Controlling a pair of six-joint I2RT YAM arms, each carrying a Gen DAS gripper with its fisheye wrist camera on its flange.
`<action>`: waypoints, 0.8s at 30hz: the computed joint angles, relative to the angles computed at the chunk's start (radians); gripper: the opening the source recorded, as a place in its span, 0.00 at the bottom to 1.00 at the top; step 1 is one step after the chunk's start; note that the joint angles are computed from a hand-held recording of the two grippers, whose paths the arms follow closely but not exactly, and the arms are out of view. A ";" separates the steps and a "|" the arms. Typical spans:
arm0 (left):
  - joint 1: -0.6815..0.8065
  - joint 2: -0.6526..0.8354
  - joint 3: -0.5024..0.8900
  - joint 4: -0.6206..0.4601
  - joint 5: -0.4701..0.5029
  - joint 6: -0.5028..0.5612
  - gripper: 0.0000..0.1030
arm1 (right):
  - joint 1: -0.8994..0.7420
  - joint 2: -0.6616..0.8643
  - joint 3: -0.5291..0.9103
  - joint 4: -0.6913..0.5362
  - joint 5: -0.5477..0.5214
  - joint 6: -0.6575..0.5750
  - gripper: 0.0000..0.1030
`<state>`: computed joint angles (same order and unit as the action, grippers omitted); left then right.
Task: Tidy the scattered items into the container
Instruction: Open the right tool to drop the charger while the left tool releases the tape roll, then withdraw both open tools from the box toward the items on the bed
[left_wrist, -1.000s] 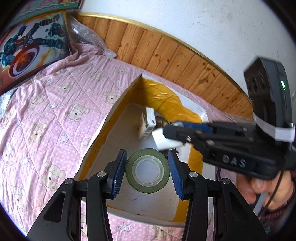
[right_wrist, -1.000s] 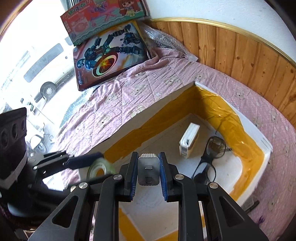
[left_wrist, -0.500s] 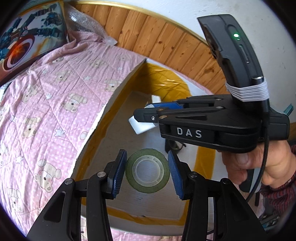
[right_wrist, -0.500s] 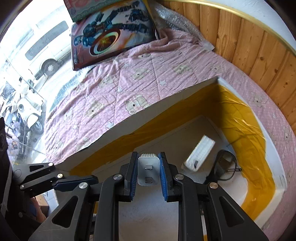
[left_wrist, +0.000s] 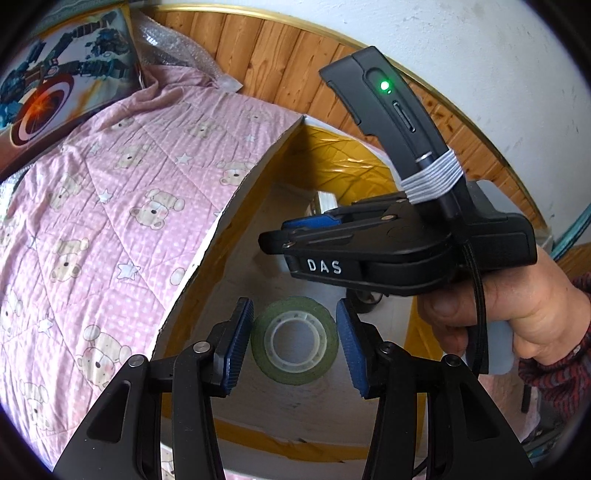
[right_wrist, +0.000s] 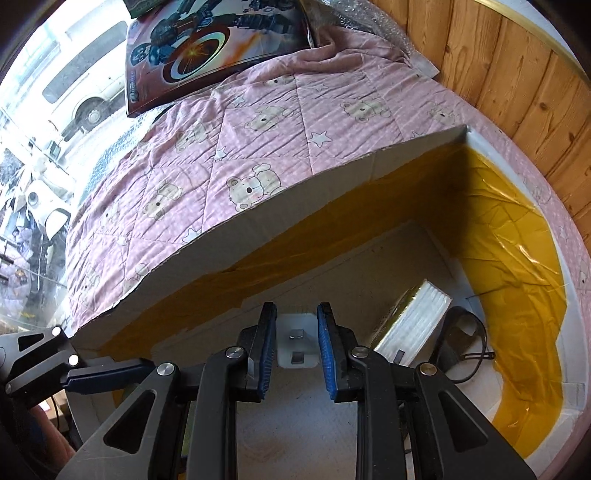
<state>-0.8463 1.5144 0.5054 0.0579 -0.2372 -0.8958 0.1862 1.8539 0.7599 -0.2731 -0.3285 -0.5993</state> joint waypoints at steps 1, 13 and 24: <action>-0.002 -0.002 -0.003 0.001 0.000 -0.003 0.48 | -0.005 0.001 0.001 -0.003 -0.006 0.004 0.24; -0.029 -0.062 -0.029 -0.030 -0.020 -0.059 0.52 | -0.100 -0.091 -0.040 -0.071 -0.082 -0.002 0.24; -0.146 -0.132 0.000 -0.131 -0.097 -0.124 0.52 | -0.233 -0.226 -0.142 -0.153 -0.134 -0.105 0.24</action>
<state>-0.9922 1.3824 0.5057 -0.0732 -0.3343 -1.0198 -0.0473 1.6275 0.6183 -0.4261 -0.4629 -0.7043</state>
